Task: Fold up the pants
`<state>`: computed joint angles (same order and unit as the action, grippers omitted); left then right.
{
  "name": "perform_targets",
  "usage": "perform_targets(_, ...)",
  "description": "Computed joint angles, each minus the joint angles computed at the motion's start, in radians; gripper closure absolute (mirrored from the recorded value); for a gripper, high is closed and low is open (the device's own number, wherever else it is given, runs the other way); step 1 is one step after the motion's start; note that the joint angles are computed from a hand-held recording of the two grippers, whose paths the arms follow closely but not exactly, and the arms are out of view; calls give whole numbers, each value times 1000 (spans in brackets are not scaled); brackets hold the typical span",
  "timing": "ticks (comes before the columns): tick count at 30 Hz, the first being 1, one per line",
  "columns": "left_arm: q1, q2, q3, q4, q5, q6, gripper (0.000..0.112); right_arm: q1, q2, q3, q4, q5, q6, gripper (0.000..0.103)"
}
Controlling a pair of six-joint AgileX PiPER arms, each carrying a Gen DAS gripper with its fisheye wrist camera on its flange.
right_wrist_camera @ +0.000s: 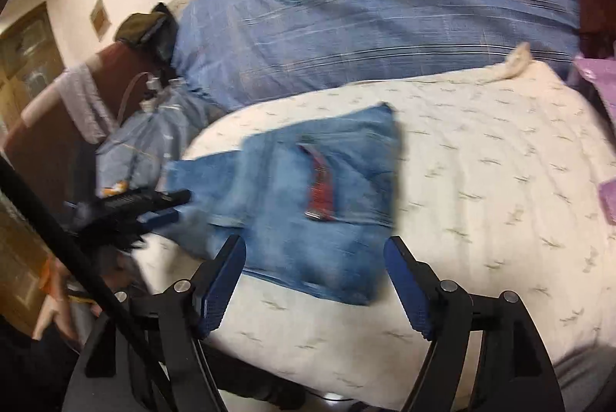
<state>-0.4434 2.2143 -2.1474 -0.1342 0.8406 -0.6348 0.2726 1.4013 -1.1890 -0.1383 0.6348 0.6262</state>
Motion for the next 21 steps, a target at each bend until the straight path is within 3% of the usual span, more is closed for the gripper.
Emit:
perform_targets(3, 11, -54, 70, 56, -21, -117, 58, 29, 99, -127, 32, 8, -10, 27)
perform_targets(7, 70, -140, 170, 71, -27, -221, 58, 4, 274, -315, 272, 7, -173, 27)
perform_targets(9, 108, -174, 229, 1, -47, -194, 58, 6, 378, -436, 335, 41, -210, 27)
perform_targets(12, 168, -228, 348, -150, -104, -102, 58, 5, 535, -645, 404, 157, -235, 27)
perform_targets(16, 238, -245, 446, -353, -140, 46, 62, 24, 668, -821, 426, 235, -230, 28)
perform_targets(21, 281, -270, 527, -376, -201, 42, 67, 41, 748, -895, 486, 243, -248, 30)
